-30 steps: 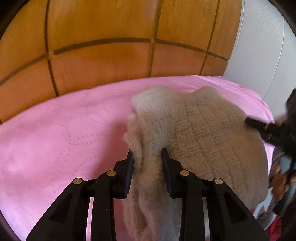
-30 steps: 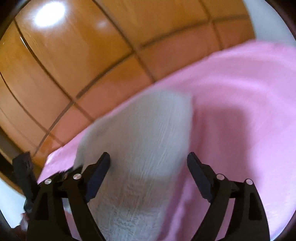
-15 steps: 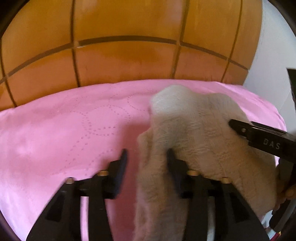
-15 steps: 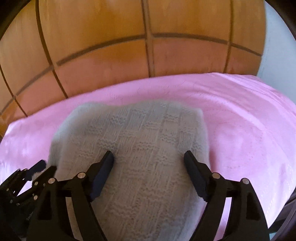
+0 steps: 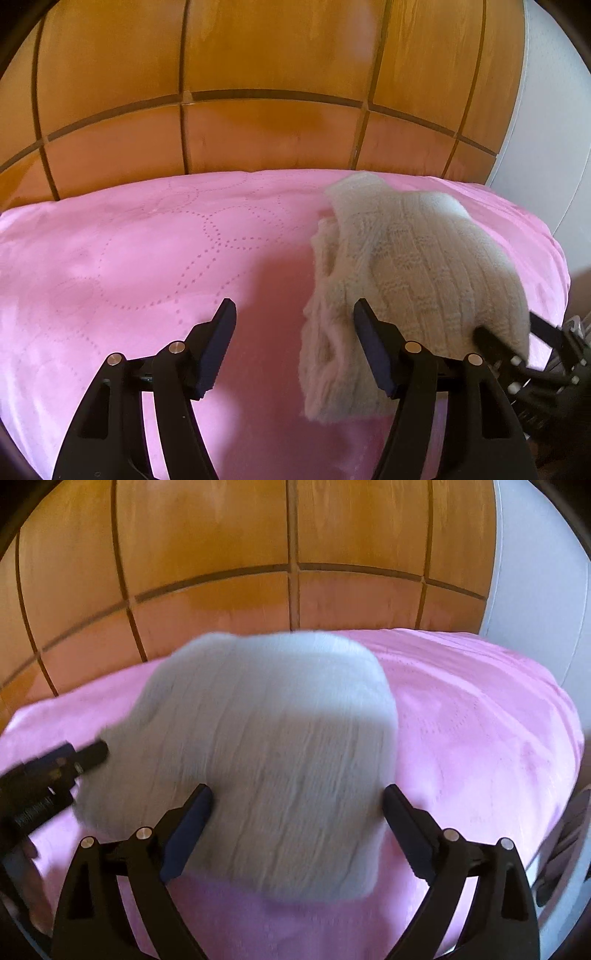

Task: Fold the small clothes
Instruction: 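Open both grippers and withdraw them from the folded sweater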

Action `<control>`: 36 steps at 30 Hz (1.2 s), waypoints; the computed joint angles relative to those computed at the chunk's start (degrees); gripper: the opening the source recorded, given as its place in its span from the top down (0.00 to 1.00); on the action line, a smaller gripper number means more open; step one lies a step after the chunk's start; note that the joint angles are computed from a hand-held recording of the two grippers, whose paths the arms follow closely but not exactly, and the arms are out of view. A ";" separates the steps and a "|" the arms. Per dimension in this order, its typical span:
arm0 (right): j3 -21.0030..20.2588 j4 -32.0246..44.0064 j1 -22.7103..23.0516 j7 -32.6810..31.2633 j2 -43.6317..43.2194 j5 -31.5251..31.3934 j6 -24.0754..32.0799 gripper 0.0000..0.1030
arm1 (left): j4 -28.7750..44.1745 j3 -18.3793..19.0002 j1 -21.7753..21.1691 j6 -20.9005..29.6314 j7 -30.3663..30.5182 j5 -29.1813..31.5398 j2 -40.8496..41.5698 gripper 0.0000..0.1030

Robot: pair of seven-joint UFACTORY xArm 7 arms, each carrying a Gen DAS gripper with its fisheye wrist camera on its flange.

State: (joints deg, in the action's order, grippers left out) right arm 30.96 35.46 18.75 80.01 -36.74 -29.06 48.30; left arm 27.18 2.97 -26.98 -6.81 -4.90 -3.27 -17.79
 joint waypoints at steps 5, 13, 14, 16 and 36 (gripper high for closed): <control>2.86 1.06 0.66 3.93 -1.73 1.55 4.23 0.07 | -4.68 -2.86 3.88 -2.27 -1.33 0.54 -5.20 0.24; 8.49 5.03 0.91 10.34 -2.56 0.05 14.07 0.02 | -11.36 -5.59 8.07 -2.19 -4.10 1.93 -13.03 0.24; 8.84 5.38 1.02 10.94 -2.20 0.02 14.98 0.02 | -11.81 -5.63 8.24 -1.79 -4.51 1.94 -13.80 0.24; 9.69 6.23 1.23 12.37 -1.38 -0.29 16.71 0.02 | -12.97 -4.24 7.29 -1.05 -4.95 1.98 -15.46 0.24; 9.88 10.27 6.33 19.56 4.80 -8.83 24.62 0.02 | -18.18 -11.40 14.96 1.47 -10.49 3.65 -23.87 0.12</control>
